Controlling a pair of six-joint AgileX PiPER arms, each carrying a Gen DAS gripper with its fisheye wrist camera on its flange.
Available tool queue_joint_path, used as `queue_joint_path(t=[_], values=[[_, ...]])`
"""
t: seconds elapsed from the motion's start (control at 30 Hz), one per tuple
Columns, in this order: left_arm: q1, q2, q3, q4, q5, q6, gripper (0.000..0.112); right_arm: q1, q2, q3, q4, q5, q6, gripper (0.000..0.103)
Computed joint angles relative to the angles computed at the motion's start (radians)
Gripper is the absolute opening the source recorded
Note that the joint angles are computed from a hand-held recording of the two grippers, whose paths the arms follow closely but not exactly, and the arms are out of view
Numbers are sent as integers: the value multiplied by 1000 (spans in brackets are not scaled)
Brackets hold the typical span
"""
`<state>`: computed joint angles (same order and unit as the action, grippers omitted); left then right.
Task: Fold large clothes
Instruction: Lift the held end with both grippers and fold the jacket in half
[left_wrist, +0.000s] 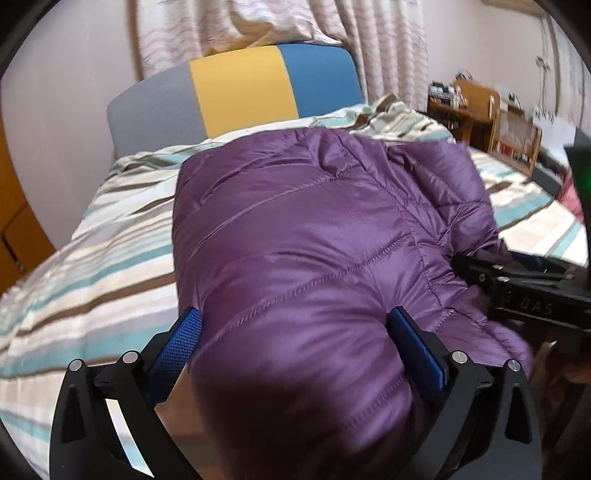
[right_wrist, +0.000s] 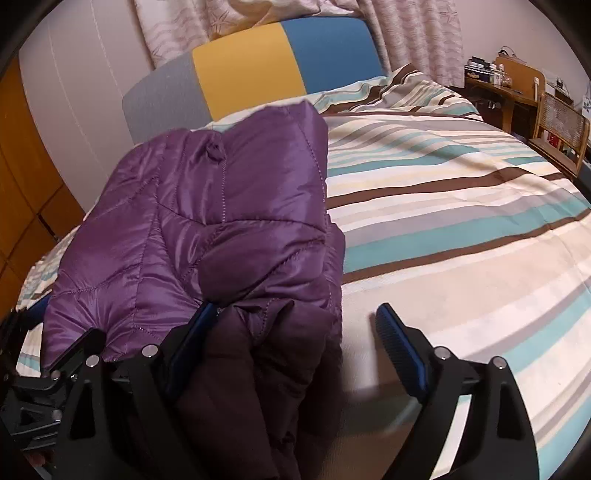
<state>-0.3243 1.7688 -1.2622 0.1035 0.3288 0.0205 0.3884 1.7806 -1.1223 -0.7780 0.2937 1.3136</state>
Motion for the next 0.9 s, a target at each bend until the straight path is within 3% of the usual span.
queue_joint_path(t=[0.17,0.4,0.53,0.63,0.73,0.8,0.9], values=[[26,-82,43,-141,26,65,100,40,-54,27,-50,57,45,87],[21,-70,-3,-29,79,-75,100,58,-116,17,-79,96,61,89],[34,-33,-13,-73,111,-60,100,49,-74,-59,-88,140,57,90],[62,8,-40,-177,145,37,100,39,29,-165,-10,241,-47,92],[74,6,-36,-240,156,93,100,17,64,-165,34,212,-100,92],[104,-20,-20,-383,173,220,100,-2,22,-109,72,166,-98,92],[167,-52,2,-600,207,389,100,-50,-77,17,208,23,-169,92]])
